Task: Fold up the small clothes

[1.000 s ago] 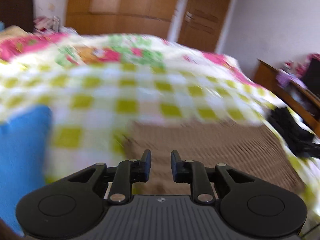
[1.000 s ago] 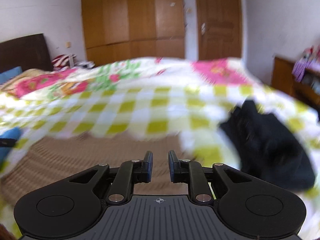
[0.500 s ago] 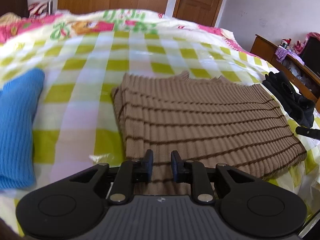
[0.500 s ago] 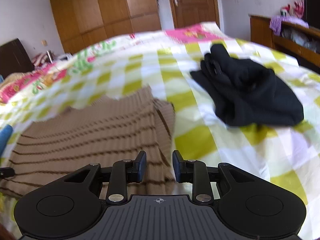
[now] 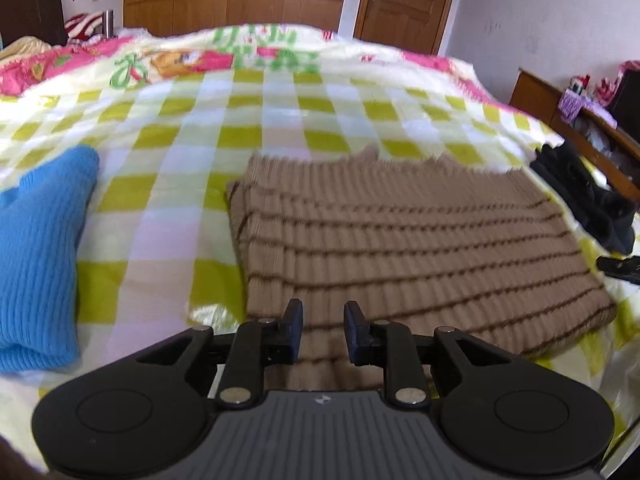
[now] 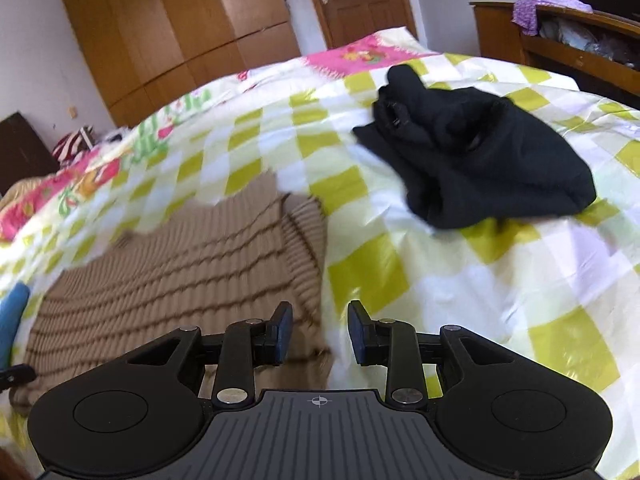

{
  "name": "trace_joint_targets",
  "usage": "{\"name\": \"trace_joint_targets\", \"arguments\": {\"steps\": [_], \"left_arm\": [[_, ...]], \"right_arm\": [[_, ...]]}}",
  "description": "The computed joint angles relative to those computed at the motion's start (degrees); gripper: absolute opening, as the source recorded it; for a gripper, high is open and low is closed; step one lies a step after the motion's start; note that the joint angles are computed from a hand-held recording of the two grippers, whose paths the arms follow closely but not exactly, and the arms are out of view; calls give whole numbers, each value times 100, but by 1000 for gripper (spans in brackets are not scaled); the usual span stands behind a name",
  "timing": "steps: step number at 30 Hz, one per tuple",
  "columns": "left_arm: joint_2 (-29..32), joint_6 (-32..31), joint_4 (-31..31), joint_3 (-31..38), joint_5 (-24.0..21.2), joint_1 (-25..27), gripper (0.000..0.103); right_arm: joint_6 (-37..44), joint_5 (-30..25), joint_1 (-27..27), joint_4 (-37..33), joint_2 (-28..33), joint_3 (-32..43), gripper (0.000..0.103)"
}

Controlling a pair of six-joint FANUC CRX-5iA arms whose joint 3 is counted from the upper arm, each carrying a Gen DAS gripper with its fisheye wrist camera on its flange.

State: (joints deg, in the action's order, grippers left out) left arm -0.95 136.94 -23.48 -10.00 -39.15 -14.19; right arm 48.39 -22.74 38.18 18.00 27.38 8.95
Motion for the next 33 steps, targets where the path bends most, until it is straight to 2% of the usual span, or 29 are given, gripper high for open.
{"name": "trace_joint_targets", "arguments": {"steps": [3,5,8,13,15,21,26,31,32,33], "left_arm": [[98,26,-172,174,82,-136,37],[255,-287,96,218,234,-92,38],[547,-734,445,337,203,-53,38],[592,-885,619,342,260,-92,38],[593,-921,693,345,356,-102,38],[865,-1530,1163,473,748,-166,38],[1265,-2075,1491,754,989,-309,38],[1508,-2280,1592,1025,886,-372,39],[1531,-2247,1555,1076,833,-387,39],[1524,-2191,1516,1090,829,-397,39]], "right_arm": [[649,-108,-102,-795,166,433,30],[1188,-258,-203,-1575,340,835,32],[1369,-568,-332,-2175,643,1333,34],[2866,-1236,-808,-4308,773,2033,36],[3441,-1584,-1037,-5083,827,2253,43],[4049,-2217,-1532,-6455,1081,2676,43],[4196,-2726,-1613,-6662,1454,3226,43],[4267,-3108,-1584,-6673,1744,3701,43],[4279,-3111,-1564,-6644,1746,3714,35],[4191,-3098,-1511,-6505,1730,3708,21]]}}
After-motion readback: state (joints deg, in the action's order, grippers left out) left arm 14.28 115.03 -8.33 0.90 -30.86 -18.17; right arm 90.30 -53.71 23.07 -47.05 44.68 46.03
